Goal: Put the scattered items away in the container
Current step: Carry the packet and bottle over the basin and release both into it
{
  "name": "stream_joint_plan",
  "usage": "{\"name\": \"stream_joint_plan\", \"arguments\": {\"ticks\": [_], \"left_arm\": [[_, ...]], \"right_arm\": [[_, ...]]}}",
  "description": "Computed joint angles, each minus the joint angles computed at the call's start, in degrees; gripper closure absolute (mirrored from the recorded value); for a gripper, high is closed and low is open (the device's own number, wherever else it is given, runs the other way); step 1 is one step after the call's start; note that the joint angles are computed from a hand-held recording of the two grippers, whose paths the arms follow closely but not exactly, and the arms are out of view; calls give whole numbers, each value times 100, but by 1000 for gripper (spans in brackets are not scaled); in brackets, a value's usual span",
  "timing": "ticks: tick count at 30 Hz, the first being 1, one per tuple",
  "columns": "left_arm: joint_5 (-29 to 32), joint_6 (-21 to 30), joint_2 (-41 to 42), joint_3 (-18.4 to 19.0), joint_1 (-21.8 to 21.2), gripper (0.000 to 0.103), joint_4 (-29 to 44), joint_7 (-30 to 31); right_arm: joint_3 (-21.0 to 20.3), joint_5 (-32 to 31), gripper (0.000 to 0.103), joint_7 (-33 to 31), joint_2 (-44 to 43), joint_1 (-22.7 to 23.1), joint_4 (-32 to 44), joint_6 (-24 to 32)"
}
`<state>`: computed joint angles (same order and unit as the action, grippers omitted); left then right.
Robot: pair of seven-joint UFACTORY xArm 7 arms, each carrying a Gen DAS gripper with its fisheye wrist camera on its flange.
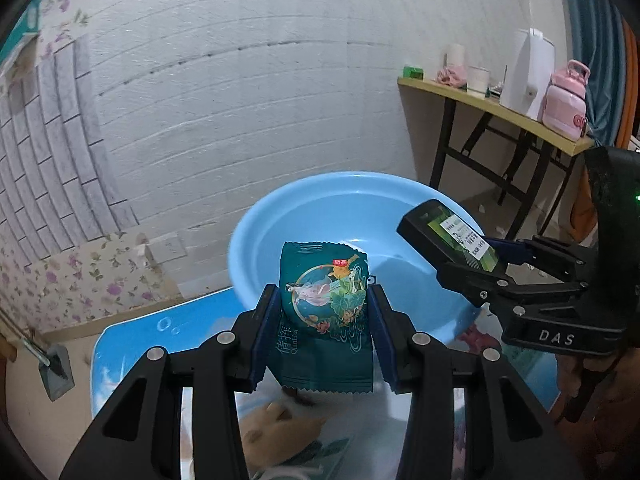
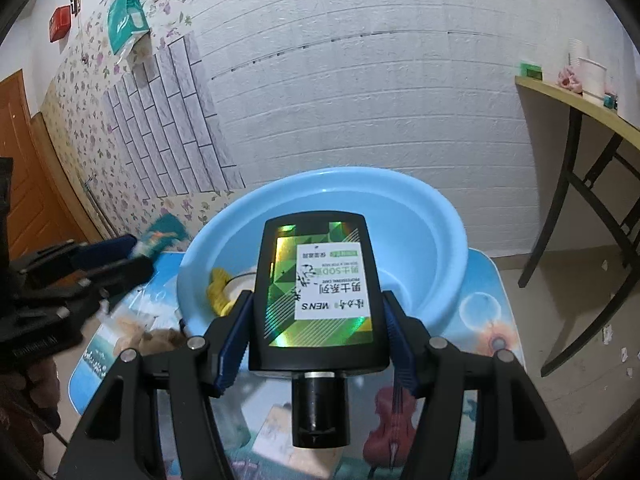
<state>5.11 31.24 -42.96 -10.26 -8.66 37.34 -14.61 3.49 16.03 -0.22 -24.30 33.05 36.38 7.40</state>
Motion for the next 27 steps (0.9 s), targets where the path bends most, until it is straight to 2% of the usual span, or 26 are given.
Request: {"name": "stream_joint_plan", "arguments": {"ticks": [7,13,20,22,27], "left_arm": [[60,-139,652,-32,17,59,271,-21],[146,-163,913,-33,8,58,397,-56],[199,-130,945,-38,-28,42,412,-56],[190,-120,915,-42,-36,38,397,-89],[198,-50,724,-71,-43,28,338,-174]], "right_arm": [[-286,156,42,-319,374,167,161,-156],[-252,296,42,-481,569,125,290,-227],[-138,361,40,-543,611,12,333,-207],[-271,522,40,-661,537,184,280,-305],[-66,294,40,-434,358,-69,214,-229]]}}
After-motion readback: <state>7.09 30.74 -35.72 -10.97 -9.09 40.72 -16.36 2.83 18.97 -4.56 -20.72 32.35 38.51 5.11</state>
